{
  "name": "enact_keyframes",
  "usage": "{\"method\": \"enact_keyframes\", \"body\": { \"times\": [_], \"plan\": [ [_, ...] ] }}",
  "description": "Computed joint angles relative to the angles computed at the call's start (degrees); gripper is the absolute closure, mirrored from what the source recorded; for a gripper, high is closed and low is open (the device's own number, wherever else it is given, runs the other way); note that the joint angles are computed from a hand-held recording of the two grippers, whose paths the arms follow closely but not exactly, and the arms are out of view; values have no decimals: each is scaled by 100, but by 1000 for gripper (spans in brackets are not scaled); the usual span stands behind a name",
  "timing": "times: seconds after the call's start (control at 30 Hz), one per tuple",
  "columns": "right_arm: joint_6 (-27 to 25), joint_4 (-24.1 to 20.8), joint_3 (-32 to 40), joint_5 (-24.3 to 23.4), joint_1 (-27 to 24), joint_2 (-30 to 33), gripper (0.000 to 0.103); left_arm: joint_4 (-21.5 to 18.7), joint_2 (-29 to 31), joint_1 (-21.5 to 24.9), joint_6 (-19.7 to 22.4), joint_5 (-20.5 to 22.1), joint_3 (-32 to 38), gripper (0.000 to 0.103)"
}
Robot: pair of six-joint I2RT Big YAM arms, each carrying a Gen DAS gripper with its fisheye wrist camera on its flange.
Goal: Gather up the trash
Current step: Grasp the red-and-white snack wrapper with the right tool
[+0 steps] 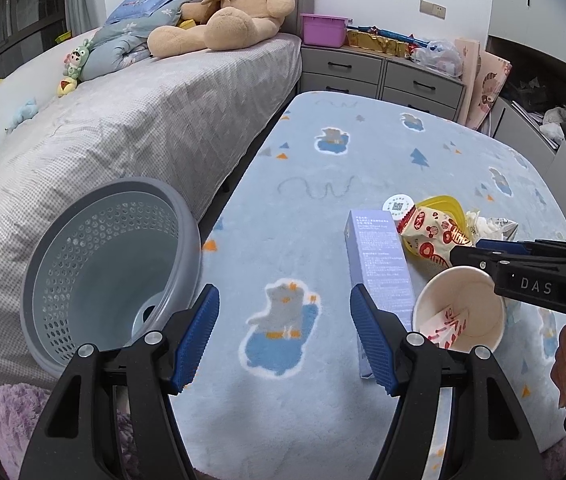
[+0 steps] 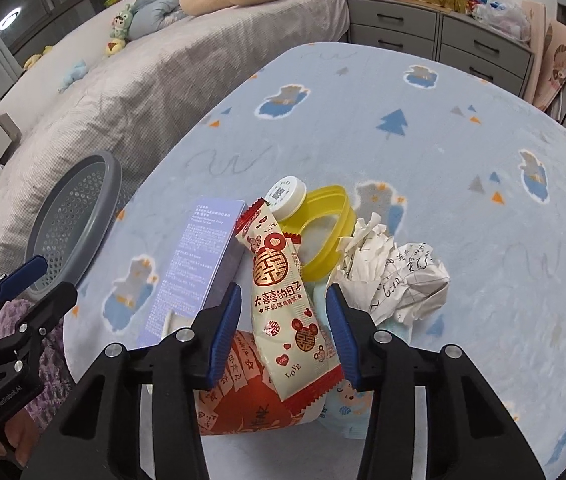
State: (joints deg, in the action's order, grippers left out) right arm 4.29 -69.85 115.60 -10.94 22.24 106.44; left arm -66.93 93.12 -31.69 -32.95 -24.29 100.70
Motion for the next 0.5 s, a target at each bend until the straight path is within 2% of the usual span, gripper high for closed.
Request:
{"method": "enact_keyframes", "body": {
  "times": [0.23, 0.37, 0.5],
  "plan": [
    [-91, -91, 26, 49, 166, 99, 61, -21, 33, -10, 18, -19, 34, 38],
    [-74, 49, -80, 42, 210, 21, 73, -34, 49, -16, 8, -28, 53, 38],
    [-59, 189, -284, 46, 235, -157, 75, -30, 50, -16, 19, -27, 52, 38]
  ]
}}
